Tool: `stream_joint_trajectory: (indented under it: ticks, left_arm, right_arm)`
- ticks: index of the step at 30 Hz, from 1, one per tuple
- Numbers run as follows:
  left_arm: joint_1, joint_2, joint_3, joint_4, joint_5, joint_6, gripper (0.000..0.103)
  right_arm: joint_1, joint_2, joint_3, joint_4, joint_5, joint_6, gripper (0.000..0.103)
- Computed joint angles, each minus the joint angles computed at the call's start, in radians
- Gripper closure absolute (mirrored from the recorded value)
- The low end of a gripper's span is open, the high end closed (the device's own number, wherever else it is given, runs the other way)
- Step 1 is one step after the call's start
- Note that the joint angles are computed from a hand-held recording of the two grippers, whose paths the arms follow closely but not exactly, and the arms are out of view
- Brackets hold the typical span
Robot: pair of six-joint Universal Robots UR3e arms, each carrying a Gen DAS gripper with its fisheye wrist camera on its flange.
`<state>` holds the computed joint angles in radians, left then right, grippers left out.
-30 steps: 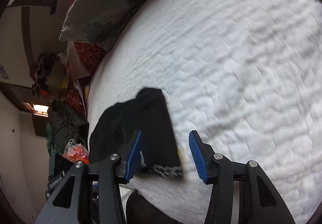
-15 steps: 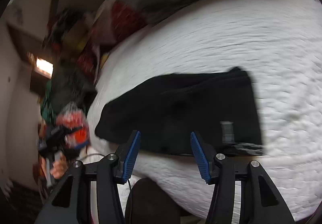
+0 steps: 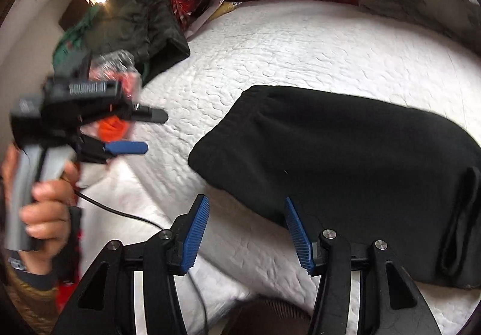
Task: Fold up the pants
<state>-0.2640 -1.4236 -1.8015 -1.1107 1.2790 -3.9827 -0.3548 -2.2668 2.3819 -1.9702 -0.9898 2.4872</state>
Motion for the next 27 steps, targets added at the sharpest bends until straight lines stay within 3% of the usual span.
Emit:
stream_joint_trajectory:
  ticks: [3, 7, 10, 12, 14, 16, 18, 20, 27]
  left_arm:
    - [0.024, -0.038, 0.035, -0.019, -0.024, 0.037, 0.032]
    - [0.068, -0.057, 0.019, 0.007, -0.076, 0.066, 0.032]
    - [0.102, -0.069, -0.019, 0.052, -0.127, 0.069, 0.032]
    - [0.113, -0.080, -0.028, 0.069, -0.159, 0.077, 0.032]
    - [0.103, -0.124, -0.004, 0.081, -0.177, 0.089, 0.032]
    - [0.084, -0.168, 0.032, 0.080, -0.190, 0.106, 0.032]
    - [0.060, -0.216, 0.088, 0.063, -0.185, 0.113, 0.032]
    - [0.030, -0.277, 0.170, 0.033, -0.162, 0.118, 0.030]
    - [-0.005, -0.384, 0.213, 0.179, -0.287, 0.056, 0.027]
  right_arm:
    - [0.149, 0.087, 0.083, -0.317, -0.096, 0.131, 0.048]
    - [0.288, 0.262, 0.121, -0.628, -0.222, 0.297, 0.041]
    - [0.416, 0.388, 0.147, -0.872, -0.346, 0.372, 0.030]
    - [0.500, 0.482, 0.132, -0.989, -0.441, 0.402, 0.028]
    - [0.508, 0.518, 0.144, -1.061, -0.460, 0.414, 0.033]
    - [0.475, 0.508, 0.163, -1.083, -0.447, 0.416, 0.050]
    - [0.369, 0.428, 0.184, -1.003, -0.340, 0.375, 0.064]
    - [0.312, 0.371, 0.193, -0.937, -0.284, 0.342, 0.072]
    - [0.152, 0.220, 0.211, -0.720, -0.096, 0.262, 0.080]
